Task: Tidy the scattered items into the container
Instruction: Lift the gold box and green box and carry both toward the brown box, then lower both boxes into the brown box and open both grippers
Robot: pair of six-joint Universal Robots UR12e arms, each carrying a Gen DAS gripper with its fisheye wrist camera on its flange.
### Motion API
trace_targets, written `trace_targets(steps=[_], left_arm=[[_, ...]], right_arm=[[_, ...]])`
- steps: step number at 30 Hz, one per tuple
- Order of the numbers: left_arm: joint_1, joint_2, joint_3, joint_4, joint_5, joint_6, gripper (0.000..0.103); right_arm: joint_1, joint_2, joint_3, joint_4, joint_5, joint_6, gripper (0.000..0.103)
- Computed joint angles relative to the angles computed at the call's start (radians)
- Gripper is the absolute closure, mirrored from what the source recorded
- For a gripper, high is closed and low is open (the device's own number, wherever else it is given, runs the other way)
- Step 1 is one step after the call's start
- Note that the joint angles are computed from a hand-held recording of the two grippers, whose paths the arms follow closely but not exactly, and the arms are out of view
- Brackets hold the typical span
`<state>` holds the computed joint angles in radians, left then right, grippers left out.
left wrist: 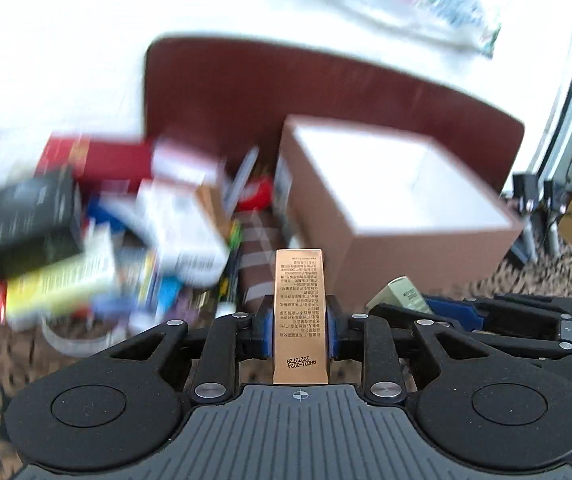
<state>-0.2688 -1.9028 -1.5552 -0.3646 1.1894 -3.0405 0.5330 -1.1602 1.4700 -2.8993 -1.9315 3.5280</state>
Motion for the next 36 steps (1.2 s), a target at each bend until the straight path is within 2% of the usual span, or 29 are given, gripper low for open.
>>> trace_targets(steps=[2,3,4,7,12,14,17,19,21,23,25,28,33,36], left_arm=[[-0.008,-0.019,0.039,-0.001,-0.012,-0.015,0.080],[-0.009,-0.028,0.057,-0.005,-0.029,-0.023,0.080],[-0.012,-0.035,0.074,-0.014,-0.045,-0.030,0.080],[-0.028,-0.047,0.102,-0.012,-0.043,-0.021,0.080],[-0.039,-0.044,0.117,-0.005,-0.052,0.003,0.081],[-0.039,-0.040,0.119,0.034,-0.049,-0.012,0.081],[-0.034,-0.036,0.146,0.037,-0.082,-0.030,0.081],[-0.034,-0.033,0.172,0.021,-0.095,-0.017,0.097],[-0.041,-0.033,0.200,0.016,-0.087,-0.010,0.097],[-0.047,-0.042,0.244,-0.007,-0.092,-0.013,0.097],[-0.056,-0.061,0.291,-0.019,-0.087,-0.010,0.097],[-0.080,-0.103,0.350,-0.039,-0.033,0.011,0.097],[-0.099,-0.171,0.399,-0.192,0.024,0.045,0.097],[-0.093,-0.183,0.383,-0.234,0.038,0.056,0.098]], right_arm=[[0.016,0.019,-0.032,-0.005,-0.119,-0.118,0.078],[0.021,0.029,-0.047,-0.001,-0.157,-0.169,0.078],[0.020,0.034,-0.055,0.006,-0.154,-0.191,0.078],[-0.003,0.032,-0.060,0.039,-0.073,-0.121,0.078],[-0.027,0.013,-0.052,0.013,-0.069,-0.020,0.078],[-0.043,-0.006,-0.044,0.006,-0.034,0.024,0.078],[-0.054,-0.024,-0.050,0.003,-0.043,0.060,0.078],[-0.065,-0.037,-0.060,-0.001,-0.033,0.082,0.078],[-0.078,-0.046,-0.089,0.021,-0.017,0.090,0.078],[-0.090,-0.050,-0.133,0.063,-0.017,0.069,0.078],[-0.094,-0.038,-0.185,0.108,-0.069,0.040,0.078],[-0.109,-0.015,-0.233,0.194,-0.103,0.020,0.078],[-0.146,0.006,-0.179,0.259,-0.022,0.090,0.078],[-0.157,0.008,-0.135,0.285,0.019,0.120,0.078]])
